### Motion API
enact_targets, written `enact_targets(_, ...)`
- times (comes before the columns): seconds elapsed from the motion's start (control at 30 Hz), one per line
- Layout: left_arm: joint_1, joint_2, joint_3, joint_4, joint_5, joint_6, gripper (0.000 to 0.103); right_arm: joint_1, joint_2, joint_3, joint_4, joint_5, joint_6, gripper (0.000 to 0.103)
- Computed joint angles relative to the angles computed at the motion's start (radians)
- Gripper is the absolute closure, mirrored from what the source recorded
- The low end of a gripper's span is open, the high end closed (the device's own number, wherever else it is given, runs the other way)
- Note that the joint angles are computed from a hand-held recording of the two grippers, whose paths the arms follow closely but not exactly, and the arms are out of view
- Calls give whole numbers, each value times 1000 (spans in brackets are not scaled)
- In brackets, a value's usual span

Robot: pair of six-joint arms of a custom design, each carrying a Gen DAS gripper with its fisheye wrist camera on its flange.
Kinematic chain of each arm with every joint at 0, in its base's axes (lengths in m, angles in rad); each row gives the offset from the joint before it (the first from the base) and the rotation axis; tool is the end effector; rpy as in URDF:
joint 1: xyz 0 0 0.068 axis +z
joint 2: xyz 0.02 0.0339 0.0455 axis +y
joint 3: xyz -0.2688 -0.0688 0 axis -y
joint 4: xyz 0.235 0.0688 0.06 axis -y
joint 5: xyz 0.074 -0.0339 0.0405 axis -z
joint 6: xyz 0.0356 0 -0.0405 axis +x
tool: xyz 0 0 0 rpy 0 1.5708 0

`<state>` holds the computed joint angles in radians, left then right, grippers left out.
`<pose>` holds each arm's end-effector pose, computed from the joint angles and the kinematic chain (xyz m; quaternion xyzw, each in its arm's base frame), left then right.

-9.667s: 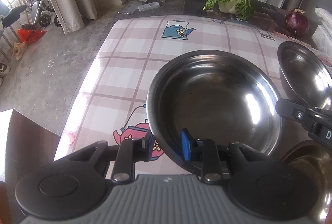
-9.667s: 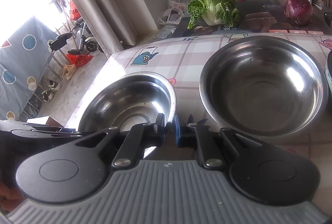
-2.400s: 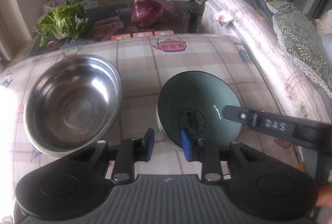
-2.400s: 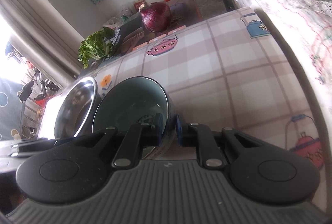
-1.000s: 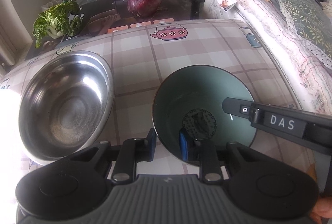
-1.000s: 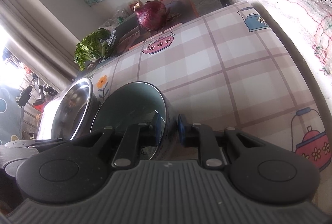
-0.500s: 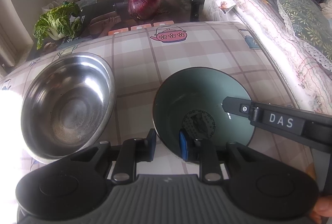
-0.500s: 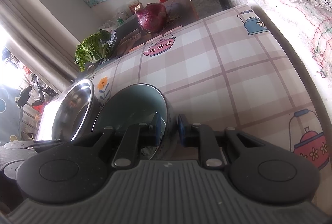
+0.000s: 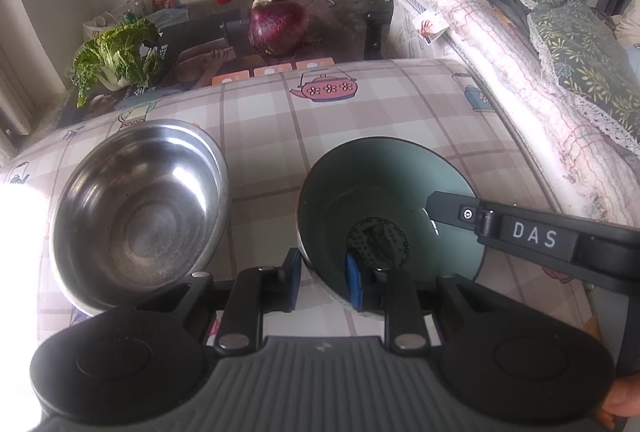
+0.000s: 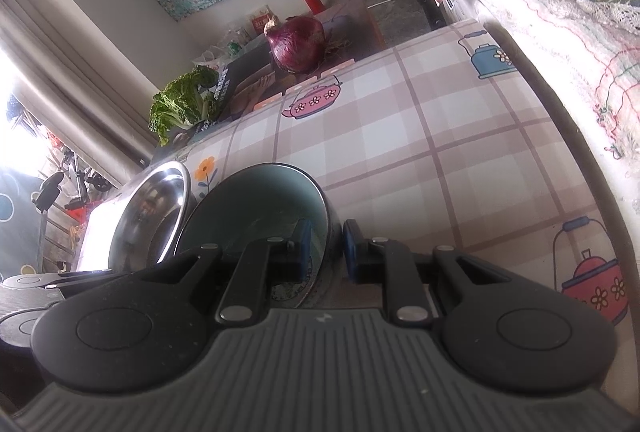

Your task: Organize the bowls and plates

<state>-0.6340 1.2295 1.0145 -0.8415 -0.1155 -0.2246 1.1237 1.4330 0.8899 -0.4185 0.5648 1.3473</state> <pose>0.1847 -0.1307 0.2801 0.1819 0.9483 -0.0549 0.2541 0.1360 0.2396 0.2243 0.1853 0.9011 0.1845 0.3458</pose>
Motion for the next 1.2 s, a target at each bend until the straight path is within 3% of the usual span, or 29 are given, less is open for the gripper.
enact_targets(0.6,107,-123,74,-111,52,49,78,55,41,237,-202,81,-21,86)
enact_targets(0.9,348,-160,133,-159,156,177,78,42,170,441,-217,60,-117,86)
enact_targets(1.2,620,-87,158,-128,238,325,78,-9,386,676,-154,-36,-237,86)
